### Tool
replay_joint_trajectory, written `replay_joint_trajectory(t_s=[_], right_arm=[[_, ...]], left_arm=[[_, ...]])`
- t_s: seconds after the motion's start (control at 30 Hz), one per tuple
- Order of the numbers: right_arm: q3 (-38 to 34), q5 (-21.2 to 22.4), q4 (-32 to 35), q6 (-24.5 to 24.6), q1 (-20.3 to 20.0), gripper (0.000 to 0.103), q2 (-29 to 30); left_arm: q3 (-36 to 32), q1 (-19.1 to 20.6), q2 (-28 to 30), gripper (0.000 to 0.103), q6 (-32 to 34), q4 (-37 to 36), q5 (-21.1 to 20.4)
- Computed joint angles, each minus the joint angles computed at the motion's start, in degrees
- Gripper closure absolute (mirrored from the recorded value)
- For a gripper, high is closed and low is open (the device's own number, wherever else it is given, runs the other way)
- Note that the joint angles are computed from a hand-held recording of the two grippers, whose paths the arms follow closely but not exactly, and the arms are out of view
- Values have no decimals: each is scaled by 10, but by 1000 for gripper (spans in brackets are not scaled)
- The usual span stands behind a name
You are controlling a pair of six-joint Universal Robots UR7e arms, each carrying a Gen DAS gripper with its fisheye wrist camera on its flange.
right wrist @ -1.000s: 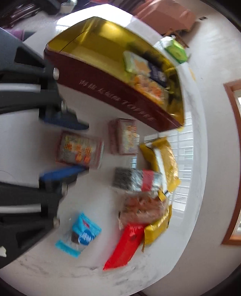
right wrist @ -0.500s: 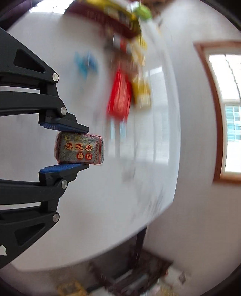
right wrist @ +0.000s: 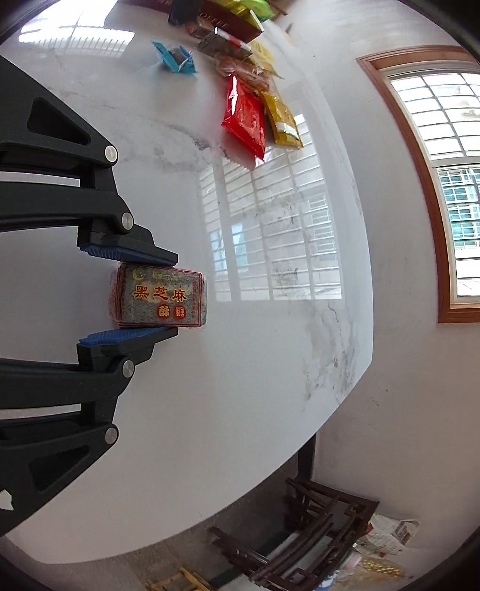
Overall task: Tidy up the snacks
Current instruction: 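Grasp the blue-wrapped candy with the left gripper while the right gripper holds the cake pack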
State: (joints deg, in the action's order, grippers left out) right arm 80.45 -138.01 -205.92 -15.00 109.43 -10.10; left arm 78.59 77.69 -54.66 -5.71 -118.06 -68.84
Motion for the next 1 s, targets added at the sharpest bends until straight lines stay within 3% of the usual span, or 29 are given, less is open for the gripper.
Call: replay_joint_trajectory(t_s=[0.13,0.3,0.6,0.63,0.67,0.7,1.0], right_arm=[[15,23,5,12,-4,75,-11],[23,33,7,18,-5,74,-16],[17,26,10,14,-5,74,-13],[17,26,11,14,-5,74,-13],[17,25,11,14,-5,74,-13],[17,25,11,13,-5,74,-13],[15,22,14,13,-4,74,-13]], left_arm=[[-23,5,20,35,-62,16,-13],[-36,4,36,35,-109,31,3],[-33,-5,51,37,-125,22,31],[-30,-4,47,44,-123,18,29],[-29,-4,47,67,-118,15,32],[-32,-6,50,72,-112,23,42],[37,-15,21,75,-47,-63,62]])
